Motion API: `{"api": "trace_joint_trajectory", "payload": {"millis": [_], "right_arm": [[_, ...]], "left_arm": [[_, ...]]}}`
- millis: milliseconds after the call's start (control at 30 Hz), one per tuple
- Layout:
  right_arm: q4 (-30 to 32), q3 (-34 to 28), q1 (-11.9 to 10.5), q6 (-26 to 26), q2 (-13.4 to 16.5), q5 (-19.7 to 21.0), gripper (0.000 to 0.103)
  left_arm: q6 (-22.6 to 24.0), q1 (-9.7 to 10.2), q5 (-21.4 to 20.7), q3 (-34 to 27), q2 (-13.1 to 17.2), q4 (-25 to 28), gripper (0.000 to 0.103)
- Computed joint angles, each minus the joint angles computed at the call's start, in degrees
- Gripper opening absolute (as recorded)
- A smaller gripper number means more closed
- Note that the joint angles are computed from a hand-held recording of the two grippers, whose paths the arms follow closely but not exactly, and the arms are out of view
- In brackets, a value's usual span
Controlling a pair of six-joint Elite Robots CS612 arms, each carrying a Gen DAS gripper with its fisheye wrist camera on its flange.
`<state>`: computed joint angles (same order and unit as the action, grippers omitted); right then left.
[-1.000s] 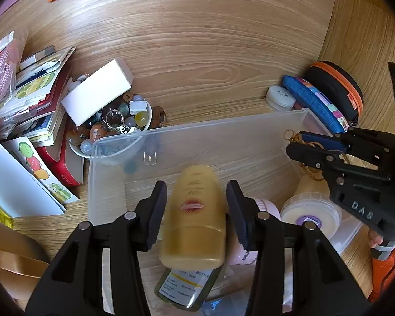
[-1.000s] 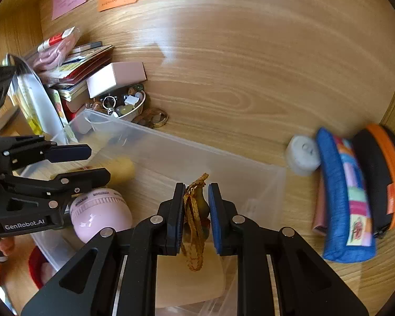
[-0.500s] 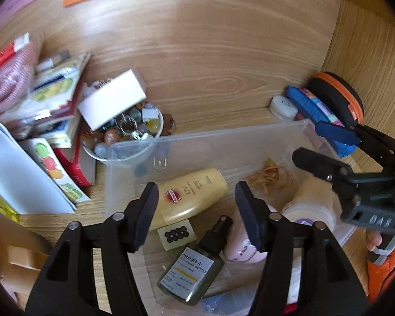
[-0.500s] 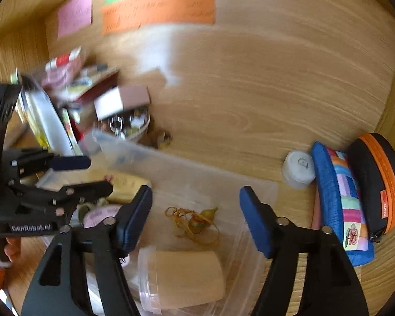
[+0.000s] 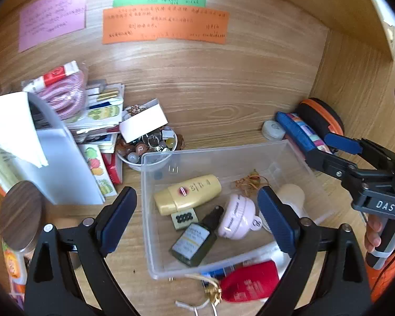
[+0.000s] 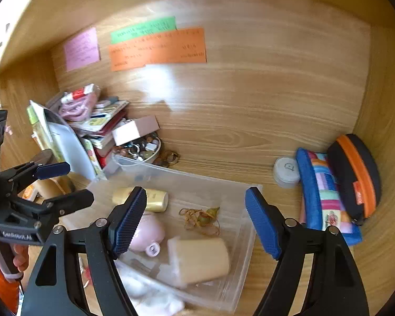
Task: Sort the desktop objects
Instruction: 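Withdraw both open grippers from the bin toward the red pouch and white bag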
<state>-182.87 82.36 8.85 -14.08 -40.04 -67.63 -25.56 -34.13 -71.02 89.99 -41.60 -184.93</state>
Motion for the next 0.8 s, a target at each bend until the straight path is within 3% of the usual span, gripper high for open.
{"api": "trace_joint_trajectory", "payload": {"millis": [433,800], "right_arm": [[-11.0,11.0,0.1,-1.2,-4.9,-0.8,0.082],[-10.7,15.4,-0.6,-2.2,-5.4,-1.4,0.082]], "left_arm": [[-2.0,-1.74,0.8,8.3,-4.0,-6.2,0.098],[-3.6,-2.89,-3.2,10.1,-3.1,-5.6,0.098]]}}
